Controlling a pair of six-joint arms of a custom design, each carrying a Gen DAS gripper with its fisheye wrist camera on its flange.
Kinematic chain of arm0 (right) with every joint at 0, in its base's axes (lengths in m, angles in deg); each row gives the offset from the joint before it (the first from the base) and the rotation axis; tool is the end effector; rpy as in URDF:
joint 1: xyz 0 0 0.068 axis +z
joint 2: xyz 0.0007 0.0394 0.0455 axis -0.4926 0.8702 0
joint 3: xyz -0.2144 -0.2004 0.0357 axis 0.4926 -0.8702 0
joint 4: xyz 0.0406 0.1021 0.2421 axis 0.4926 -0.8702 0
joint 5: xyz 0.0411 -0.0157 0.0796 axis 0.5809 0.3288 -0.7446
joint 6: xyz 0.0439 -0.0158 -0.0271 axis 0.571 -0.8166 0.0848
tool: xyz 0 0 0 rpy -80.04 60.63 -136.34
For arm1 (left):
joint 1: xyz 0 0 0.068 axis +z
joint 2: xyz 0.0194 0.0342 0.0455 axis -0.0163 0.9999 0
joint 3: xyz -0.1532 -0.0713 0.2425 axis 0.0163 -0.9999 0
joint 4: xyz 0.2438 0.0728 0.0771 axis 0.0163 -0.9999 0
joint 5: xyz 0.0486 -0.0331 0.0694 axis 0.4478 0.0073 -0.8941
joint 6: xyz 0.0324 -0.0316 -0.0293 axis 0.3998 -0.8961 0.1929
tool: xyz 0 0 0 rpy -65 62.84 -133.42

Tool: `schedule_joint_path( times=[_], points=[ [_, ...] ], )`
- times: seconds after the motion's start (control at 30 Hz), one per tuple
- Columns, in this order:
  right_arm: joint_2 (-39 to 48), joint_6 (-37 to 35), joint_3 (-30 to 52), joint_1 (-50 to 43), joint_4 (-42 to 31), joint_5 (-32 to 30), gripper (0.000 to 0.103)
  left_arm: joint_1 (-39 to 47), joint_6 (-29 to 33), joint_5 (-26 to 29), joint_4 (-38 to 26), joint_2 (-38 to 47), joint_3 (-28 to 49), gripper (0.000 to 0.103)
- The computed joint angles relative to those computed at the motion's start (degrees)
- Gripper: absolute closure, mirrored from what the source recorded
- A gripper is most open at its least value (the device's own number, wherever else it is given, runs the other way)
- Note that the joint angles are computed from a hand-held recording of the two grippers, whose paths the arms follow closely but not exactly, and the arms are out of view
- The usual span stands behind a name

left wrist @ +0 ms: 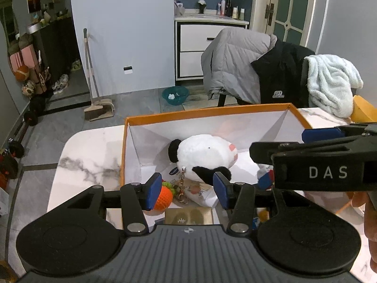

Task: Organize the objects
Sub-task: 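Open both tools to release the ball and plush in the box, then withdraw both tools toward the yellow tape measure and pink crocheted plush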

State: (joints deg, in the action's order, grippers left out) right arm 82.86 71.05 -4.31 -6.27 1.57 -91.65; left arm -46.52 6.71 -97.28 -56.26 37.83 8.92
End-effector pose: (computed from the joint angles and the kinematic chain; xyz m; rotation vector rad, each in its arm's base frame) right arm 0.3148 0.1414 0.2520 -0.5431 2.2914 0.3863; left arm 0.2607 -0.2384 0.2601 -0.1331 2.3672 0.0371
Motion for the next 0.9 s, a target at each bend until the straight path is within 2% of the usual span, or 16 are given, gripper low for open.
schedule_joint_path(
  times=[0.43, 0.7, 0.9],
  points=[
    [-19.3, -5.4, -6.6, -4.9, -10.9, -3.4, 0.018, -10.6, -6.9, -6.3, -10.0, -5.7, 2.5, 0.046],
    [-28.6, -9.3, -11.1, -12.0, -17.9, -8.0, 0.018, -17.1, -12.8, -7.3, -15.1, -5.6, 2.1, 0.046],
    [-33.1, -15.0, -15.2, -19.2, -22.3, -12.1, 0.018, -20.6, -13.4, -6.3, -13.9, -4.3, -0.4, 0.045]
  ],
)
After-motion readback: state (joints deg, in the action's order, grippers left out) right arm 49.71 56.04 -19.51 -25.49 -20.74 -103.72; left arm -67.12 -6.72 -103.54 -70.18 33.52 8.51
